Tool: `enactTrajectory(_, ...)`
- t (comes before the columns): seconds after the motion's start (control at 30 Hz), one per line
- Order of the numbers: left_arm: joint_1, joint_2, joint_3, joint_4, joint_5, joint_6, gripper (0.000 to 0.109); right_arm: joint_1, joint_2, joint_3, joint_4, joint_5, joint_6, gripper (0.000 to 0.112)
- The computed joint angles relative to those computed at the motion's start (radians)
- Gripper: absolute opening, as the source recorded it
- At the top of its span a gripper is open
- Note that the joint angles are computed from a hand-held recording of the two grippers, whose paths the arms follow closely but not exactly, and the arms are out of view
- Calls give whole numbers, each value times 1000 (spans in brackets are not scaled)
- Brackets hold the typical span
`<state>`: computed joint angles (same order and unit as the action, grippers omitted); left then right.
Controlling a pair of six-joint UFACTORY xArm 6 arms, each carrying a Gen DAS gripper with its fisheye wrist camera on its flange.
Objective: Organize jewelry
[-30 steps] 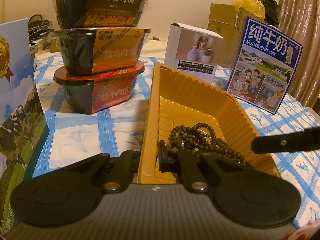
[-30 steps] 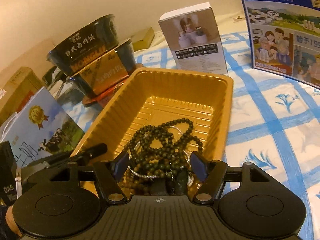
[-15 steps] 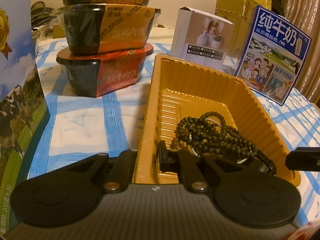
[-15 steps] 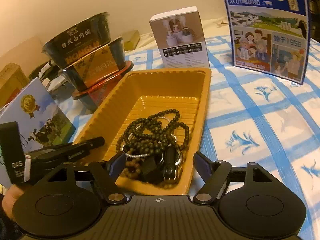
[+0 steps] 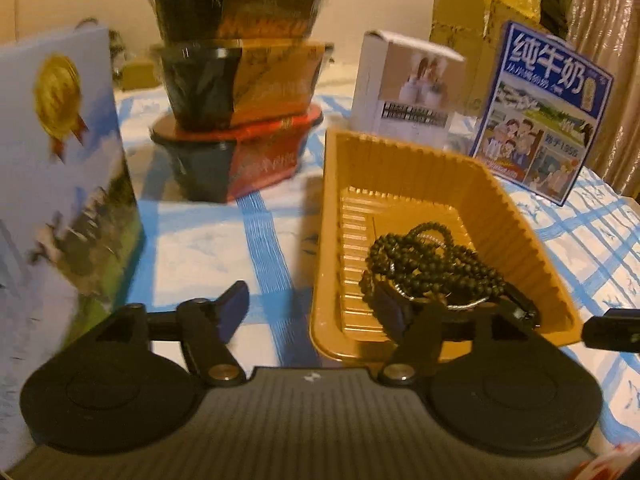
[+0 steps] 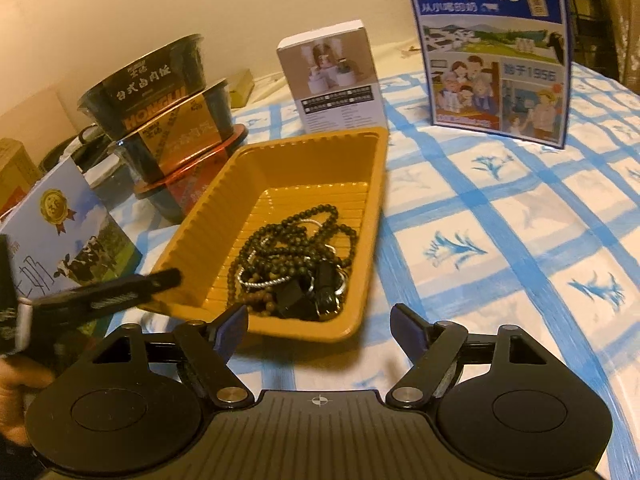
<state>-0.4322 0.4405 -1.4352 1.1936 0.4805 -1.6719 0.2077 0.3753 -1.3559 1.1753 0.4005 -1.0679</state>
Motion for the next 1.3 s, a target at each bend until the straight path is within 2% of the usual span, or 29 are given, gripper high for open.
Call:
enactTrajectory(0.17,-42,-65,22,-54,50,124,83,-6,-61,68,-20,-15,24,78)
enactTrajectory(0.3,-91,-93,22,-81,86,193,89,-5,-116,128,-156,-49,148,78)
enactTrajectory(0.37,-111,-103,25,-104,90,221,89,-7,-145,158,-192,-57,178,78)
enactTrajectory(0.73,-199,-102,13,-290,112,346,90,-46,-286,308,-161,-54,111,78)
enactTrajectory(1.1,-276,-83,-54,-376,175,423,90,-117,-393,405,-103,-17,55,78)
enactTrajectory(1.3,-295,-67,-86,-401,177,450,90,-135,-416,433,-95,-15,17,78)
